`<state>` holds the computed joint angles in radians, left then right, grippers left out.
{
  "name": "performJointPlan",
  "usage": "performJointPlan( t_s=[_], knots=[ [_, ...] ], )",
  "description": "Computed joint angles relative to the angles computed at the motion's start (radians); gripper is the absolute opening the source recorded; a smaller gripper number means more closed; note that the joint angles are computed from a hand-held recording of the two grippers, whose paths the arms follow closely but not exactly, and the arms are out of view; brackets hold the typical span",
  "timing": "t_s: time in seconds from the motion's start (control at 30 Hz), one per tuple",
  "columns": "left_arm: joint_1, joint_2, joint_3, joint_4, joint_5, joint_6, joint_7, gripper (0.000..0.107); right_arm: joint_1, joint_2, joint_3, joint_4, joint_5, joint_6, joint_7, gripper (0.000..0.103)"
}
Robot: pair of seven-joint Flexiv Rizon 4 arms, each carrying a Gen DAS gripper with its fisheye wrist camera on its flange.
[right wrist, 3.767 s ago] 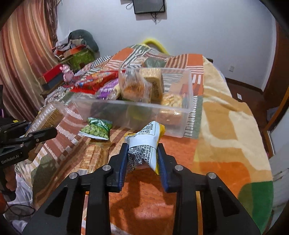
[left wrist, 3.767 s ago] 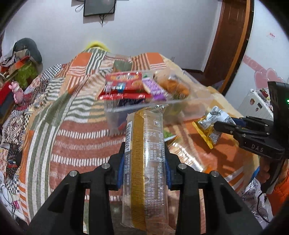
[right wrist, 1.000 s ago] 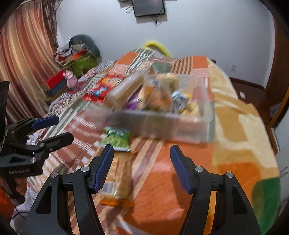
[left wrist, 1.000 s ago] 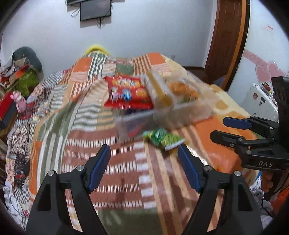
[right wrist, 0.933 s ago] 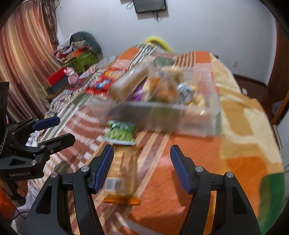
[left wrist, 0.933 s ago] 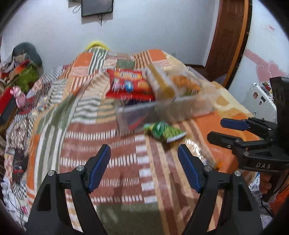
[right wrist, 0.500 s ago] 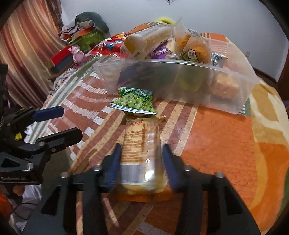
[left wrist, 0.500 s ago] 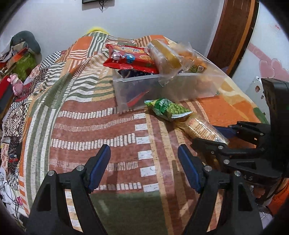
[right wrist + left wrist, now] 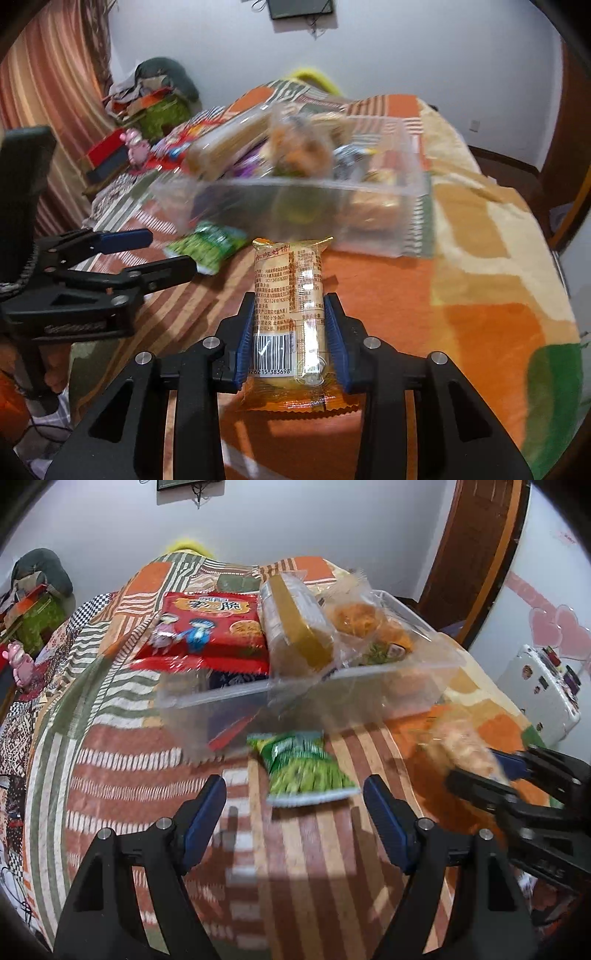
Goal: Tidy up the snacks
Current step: 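Grasp green pea bag with left tool while right tool grasps wafer pack, then place pea bag in box with left tool while right tool places wafer pack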
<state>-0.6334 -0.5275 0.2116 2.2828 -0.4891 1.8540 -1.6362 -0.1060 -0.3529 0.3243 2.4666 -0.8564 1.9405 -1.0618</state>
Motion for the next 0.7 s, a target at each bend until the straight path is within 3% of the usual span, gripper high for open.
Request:
performJointPlan(
  t_s=[0.2, 0.3, 0.37, 0.43, 0.7],
  knots=[
    [0.03, -0.066, 0.002, -0.082, 0.017, -0.058, -0.022, 0.077, 0.002, 0.0, -0.025, 0.004, 0.026, 0.026, 0.002, 0.033],
    [0.107, -0.077, -0.063, -0.094, 0.078, -0.075, -0.024, 0.076, -0.011, -0.003, -0.025, 0.004, 0.012, 0.032, 0.017, 0.033],
    [0.11, -0.091, -0.061, -0.098, 0.1, -0.065, -0.04, 0.072, -0.008, -0.001, -0.03, 0.009, 0.012, 0.039, 0.019, 0.033],
    [0.118, -0.093, -0.064, -0.094, 0.121, -0.042, -0.046, 0.06, -0.015, 0.0, -0.032, 0.012, -0.002, 0.046, 0.027, 0.033],
    [0.077, -0.067, -0.032, -0.052, 0.13, 0.0, -0.036, 0.058, -0.024, 0.01, -0.052, 0.004, -0.067, 0.066, 0.07, 0.033]
  ],
)
